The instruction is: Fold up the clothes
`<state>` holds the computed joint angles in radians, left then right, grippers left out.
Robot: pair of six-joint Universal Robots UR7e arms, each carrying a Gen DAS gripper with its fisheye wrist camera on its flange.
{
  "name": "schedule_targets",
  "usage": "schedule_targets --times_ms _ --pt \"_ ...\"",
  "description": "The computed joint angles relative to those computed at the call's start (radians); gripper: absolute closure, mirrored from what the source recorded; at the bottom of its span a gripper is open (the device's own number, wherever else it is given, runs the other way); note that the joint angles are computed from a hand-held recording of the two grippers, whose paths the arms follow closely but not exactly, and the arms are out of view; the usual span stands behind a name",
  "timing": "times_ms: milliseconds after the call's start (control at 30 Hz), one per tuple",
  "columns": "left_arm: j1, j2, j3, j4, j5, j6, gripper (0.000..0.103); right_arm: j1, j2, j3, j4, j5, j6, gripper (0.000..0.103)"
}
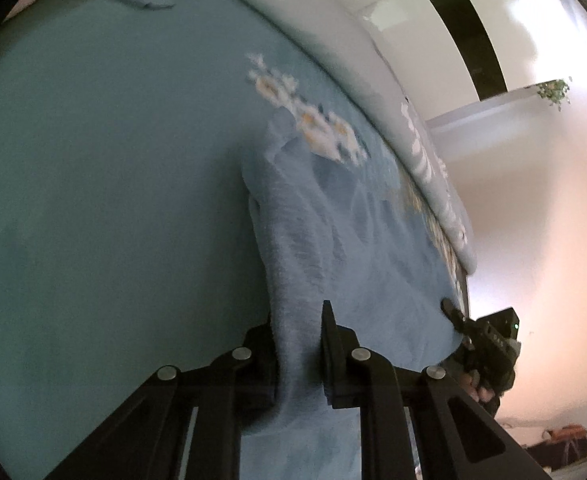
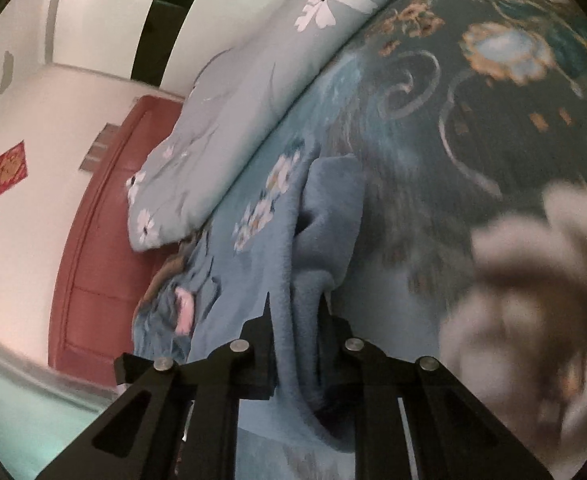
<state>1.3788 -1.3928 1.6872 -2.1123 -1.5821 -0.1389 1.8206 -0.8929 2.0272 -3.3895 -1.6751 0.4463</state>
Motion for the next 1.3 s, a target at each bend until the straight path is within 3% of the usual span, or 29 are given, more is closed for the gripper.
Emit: schedule_targets --times_ms 233,500,600,700,800,900,1100,1233,1300 --pt "0.021 -0.188 0.166 0.013 -0.037 0.030 0.086 0.053 -0.042 0.190 -0.124 0.015 0.047 0.087" --pt "0.069 -0.221 0.224 -0.029 -0.085 0.023 0.086 0.054 -0.006 0.267 -0.229 -0.005 0.117 0.087" --pt "0.068 -0.238 0.223 -0.016 -0.091 0.058 0.077 0.046 0.006 0.274 -0.252 -0.007 0.124 0.087" --pt "0.058 -0.266 0.218 0.001 -0.064 0.057 0.056 0.046 0.013 0.273 -0.263 -0.011 0.123 0.086" --pt "0.005 -0.315 0.239 -0.031 0.033 0.037 0.054 0.046 0.029 0.277 -0.295 -0.015 0.113 0.085" --pt "-0.118 -0.367 0.299 -0.084 0.179 0.051 0.054 0.041 0.050 0.285 -0.343 -0.009 0.107 0.085" --pt "-0.311 -0.361 0.439 -0.154 0.241 0.116 0.055 0.038 0.062 0.291 -0.381 -0.004 0.099 0.085" --pt "-0.337 -0.319 0.489 -0.139 0.251 0.094 0.057 0.037 0.072 0.296 -0.413 0.002 0.103 0.085" --pt "-0.355 -0.319 0.513 -0.149 0.289 0.107 0.057 0.036 0.074 0.299 -0.420 0.008 0.102 0.085"
